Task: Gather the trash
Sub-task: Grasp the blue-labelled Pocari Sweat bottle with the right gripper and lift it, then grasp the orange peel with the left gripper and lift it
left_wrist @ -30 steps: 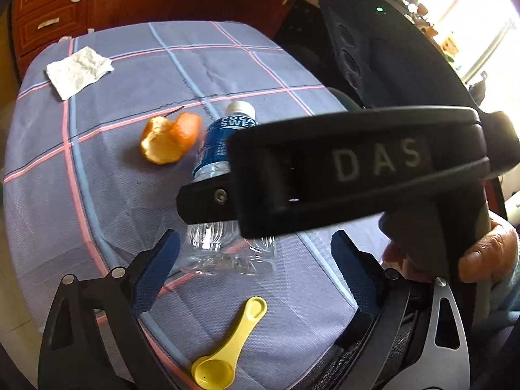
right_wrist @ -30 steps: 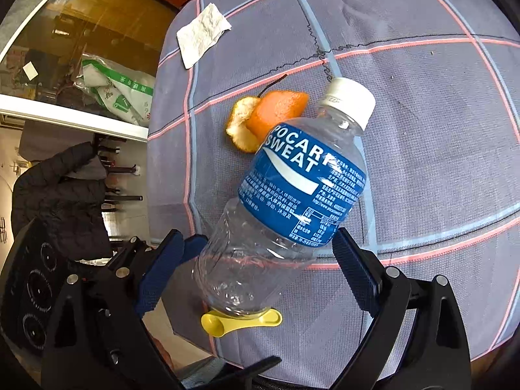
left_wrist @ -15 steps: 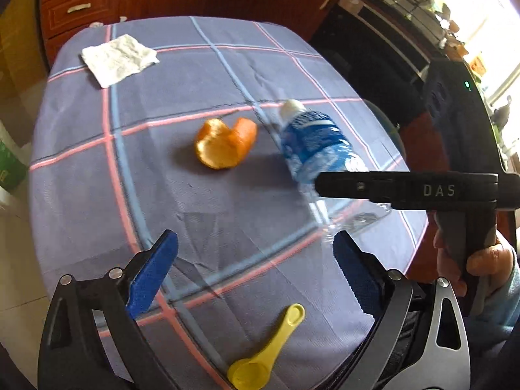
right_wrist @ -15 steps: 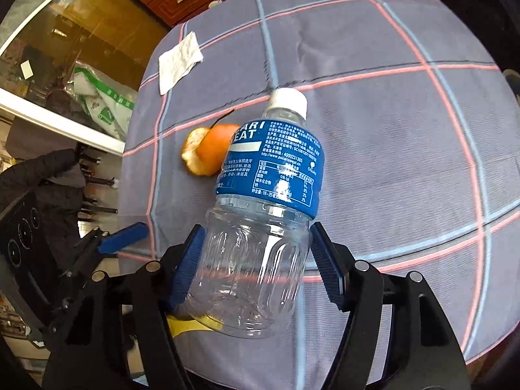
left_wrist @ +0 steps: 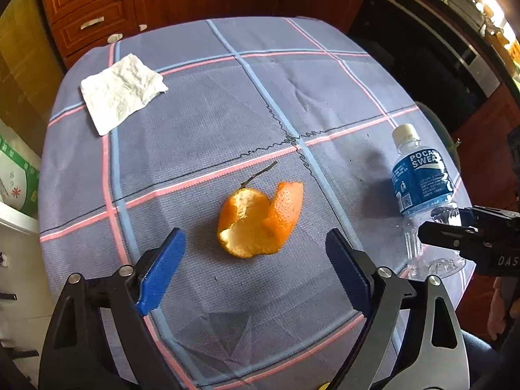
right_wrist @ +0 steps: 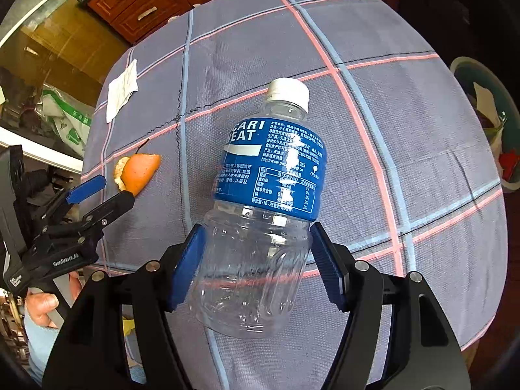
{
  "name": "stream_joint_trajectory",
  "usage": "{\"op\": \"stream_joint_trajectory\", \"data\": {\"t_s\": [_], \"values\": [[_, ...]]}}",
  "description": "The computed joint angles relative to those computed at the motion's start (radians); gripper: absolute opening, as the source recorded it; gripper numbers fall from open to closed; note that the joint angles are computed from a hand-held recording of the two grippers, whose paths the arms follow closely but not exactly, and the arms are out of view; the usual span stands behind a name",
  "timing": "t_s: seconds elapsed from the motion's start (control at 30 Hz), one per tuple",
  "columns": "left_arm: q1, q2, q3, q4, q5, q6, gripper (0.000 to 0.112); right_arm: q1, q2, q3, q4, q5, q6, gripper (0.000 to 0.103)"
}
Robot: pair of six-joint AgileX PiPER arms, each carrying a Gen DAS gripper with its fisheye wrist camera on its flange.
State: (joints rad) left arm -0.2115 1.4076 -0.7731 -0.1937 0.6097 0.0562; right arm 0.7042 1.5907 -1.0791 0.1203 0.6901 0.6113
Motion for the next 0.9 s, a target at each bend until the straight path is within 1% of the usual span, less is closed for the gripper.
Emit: {"op": "stream_joint_trajectory", "data": {"t_s": [0.1, 0.13, 0.2, 0.23, 0.3, 0.33, 0.47, 0.5, 0.57, 0.63, 0.7, 0.73, 0.8, 0.83, 0.9], "values": [[-0.049, 0.037, -0.019, 0.103, -0.020, -0.096, 0.068, -0.013, -0.004, 0.001, -0.022, 0.009, -0.003, 0.064], [-0.052, 0.046, -0.021, 0.101, -0.023, -0.090, 0.050, -0.013, -0.003, -0.003, -0.035, 0.013, 0.002, 0.064], [-0.070, 0.031, -0.016, 0.137, -0.033, -0.128, 0.040, -0.012, -0.004, -0.004, -0.061, 0.017, 0.014, 0.064], [-0.073, 0.017, -0.016, 0.137, -0.029, -0.124, 0.032, -0.015, -0.004, -0.003, -0.067, 0.018, 0.014, 0.064], [-0.070, 0.010, -0.023, 0.094, -0.013, -0.084, 0.030, -0.028, 0.001, -0.001, -0.057, 0.016, 0.002, 0.064], [-0.085, 0.011, -0.030, 0.110, -0.003, -0.107, 0.030, -0.032, 0.006, 0.001, -0.048, 0.013, -0.006, 0.064], [-0.140, 0.026, -0.028, 0.204, -0.004, -0.204, 0.039, -0.043, 0.011, 0.022, -0.018, -0.006, -0.036, 0.064], [-0.141, 0.032, -0.031, 0.206, -0.002, -0.207, 0.041, -0.044, 0.014, 0.025, -0.008, -0.010, -0.045, 0.064], [-0.140, 0.050, -0.037, 0.200, 0.003, -0.208, 0.049, -0.043, 0.019, 0.030, 0.001, -0.019, -0.051, 0.064], [-0.156, 0.064, -0.031, 0.237, -0.003, -0.253, 0.051, -0.035, 0.021, 0.026, -0.017, -0.022, -0.038, 0.064], [-0.204, 0.074, -0.035, 0.345, -0.001, -0.360, 0.049, -0.036, 0.025, 0.018, -0.026, -0.020, -0.036, 0.062], [-0.218, 0.074, -0.038, 0.369, 0.002, -0.386, 0.048, -0.037, 0.029, 0.012, -0.027, -0.018, -0.038, 0.061], [-0.243, 0.070, -0.046, 0.400, 0.012, -0.416, 0.038, -0.044, 0.030, 0.012, -0.029, -0.025, -0.037, 0.060], [-0.253, 0.065, -0.053, 0.411, 0.022, -0.426, 0.036, -0.052, 0.025, 0.020, -0.015, -0.036, -0.045, 0.060], [-0.255, 0.063, -0.071, 0.386, 0.045, -0.409, 0.031, -0.073, 0.008, 0.046, 0.035, -0.057, -0.092, 0.060]]}}
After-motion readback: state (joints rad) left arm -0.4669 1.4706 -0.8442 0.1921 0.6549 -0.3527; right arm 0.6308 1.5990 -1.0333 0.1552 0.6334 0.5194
